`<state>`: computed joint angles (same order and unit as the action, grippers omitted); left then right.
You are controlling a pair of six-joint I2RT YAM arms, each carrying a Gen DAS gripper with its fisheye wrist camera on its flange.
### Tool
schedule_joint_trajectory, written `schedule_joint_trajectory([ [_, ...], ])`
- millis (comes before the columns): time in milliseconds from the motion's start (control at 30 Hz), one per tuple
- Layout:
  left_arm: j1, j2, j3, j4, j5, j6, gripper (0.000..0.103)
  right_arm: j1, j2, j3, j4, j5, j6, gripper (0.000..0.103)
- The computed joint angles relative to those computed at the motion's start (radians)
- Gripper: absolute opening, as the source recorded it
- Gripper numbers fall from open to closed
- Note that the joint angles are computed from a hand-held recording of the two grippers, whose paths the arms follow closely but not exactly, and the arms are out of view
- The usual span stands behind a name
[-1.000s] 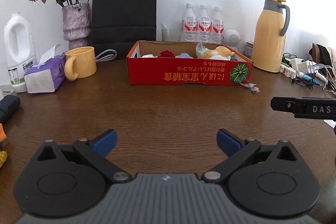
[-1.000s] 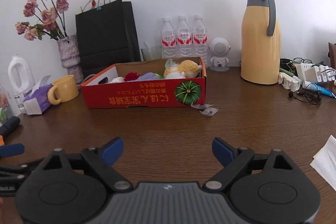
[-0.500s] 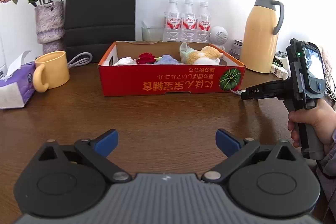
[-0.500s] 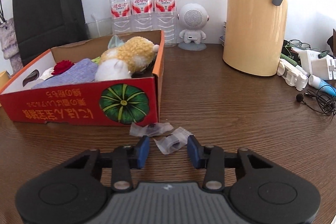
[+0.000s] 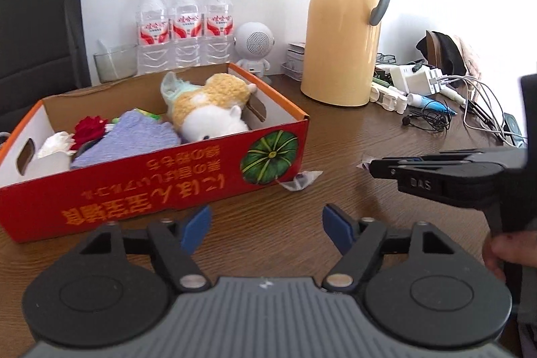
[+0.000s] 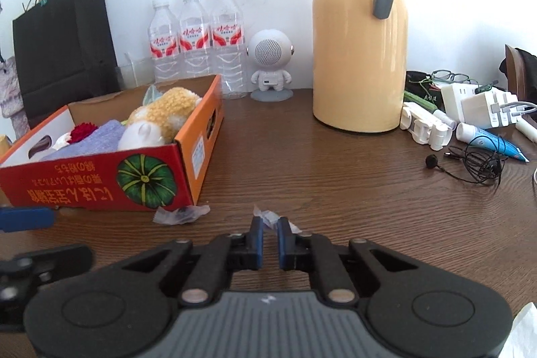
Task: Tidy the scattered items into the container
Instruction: 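Grasp a clear wrapper with the right gripper while the left grasps another wrapper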
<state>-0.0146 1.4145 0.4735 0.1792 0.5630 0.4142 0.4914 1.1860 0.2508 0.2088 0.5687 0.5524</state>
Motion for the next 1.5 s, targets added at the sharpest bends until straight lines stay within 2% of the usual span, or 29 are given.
schedule_joint_trajectory([
  [33, -0.043, 0.040, 0.031, -0.006, -0.028, -0.038, 0.059, 0.004, -0.031, -0.012, -0.007, 0.001, -0.002, 0.008],
  [67, -0.082, 0.078, 0.056, -0.006, -0.055, -0.076, 0.057, 0.005, -0.071, -0.023, -0.021, -0.002, -0.010, 0.008],
  [133, -0.149, 0.112, 0.055, 0.056, -0.131, -0.151, 0.057, 0.008, -0.125, -0.049, -0.033, -0.001, -0.013, 0.008],
  [233, -0.218, 0.145, 0.052, 0.128, -0.202, -0.201, 0.057, -0.018, -0.186, -0.083, -0.047, -0.018, 0.002, 0.011],
  [267, -0.247, 0.154, 0.053, 0.150, -0.241, -0.225, 0.058, -0.029, -0.189, -0.090, -0.049, -0.012, 0.022, 0.016],
  [300, -0.268, 0.165, 0.059, 0.160, -0.271, -0.245, 0.060, -0.041, -0.192, -0.097, -0.047, -0.015, 0.039, 0.029],
  [333, -0.289, 0.177, 0.068, 0.164, -0.305, -0.272, 0.061, -0.059, -0.195, -0.103, -0.043, -0.032, 0.049, 0.034],
  [433, -0.329, 0.204, 0.108, 0.137, -0.369, -0.367, 0.064, -0.075, -0.221, -0.119, -0.046, -0.036, 0.086, 0.041],
  [567, -0.386, 0.231, 0.131, 0.147, -0.458, -0.457, 0.063, -0.055, -0.303, -0.149, -0.043, -0.016, 0.115, 0.061],
  [700, -0.442, 0.254, 0.142, 0.155, -0.576, -0.486, 0.048, -0.062, -0.370, -0.165, -0.061, -0.024, 0.131, 0.062],
  [800, -0.457, 0.252, 0.123, 0.179, -0.613, -0.490, 0.039, -0.051, -0.383, -0.166, -0.071, -0.011, 0.141, 0.063],
  [867, -0.453, 0.235, 0.098, 0.202, -0.608, -0.494, 0.033, -0.047, -0.384, -0.170, -0.066, -0.009, 0.148, 0.063],
  [900, -0.449, 0.223, 0.086, 0.206, -0.605, -0.488, 0.023, -0.050, -0.383, -0.171, -0.064, -0.013, 0.147, 0.064],
  [1033, -0.413, 0.175, 0.028, 0.221, -0.573, -0.446, 0.020, -0.054, -0.323, -0.161, -0.044, -0.031, 0.145, 0.064],
  [1133, -0.337, 0.100, -0.022, 0.192, -0.499, -0.426, 0.019, -0.040, -0.287, -0.154, -0.027, -0.033, 0.138, 0.065],
  [1300, -0.102, -0.095, -0.128, 0.139, -0.325, -0.347, 0.019, -0.023, -0.201, -0.132, 0.011, -0.040, 0.115, 0.065],
  [1400, 0.063, -0.176, -0.138, 0.050, -0.217, -0.285, 0.019, -0.094, -0.099, -0.103, 0.065, -0.150, 0.130, 0.064],
  [1500, 0.218, -0.213, -0.121, -0.045, -0.121, -0.214, 0.019, -0.097, 0.031, -0.034, 0.080, -0.150, 0.119, 0.059],
])
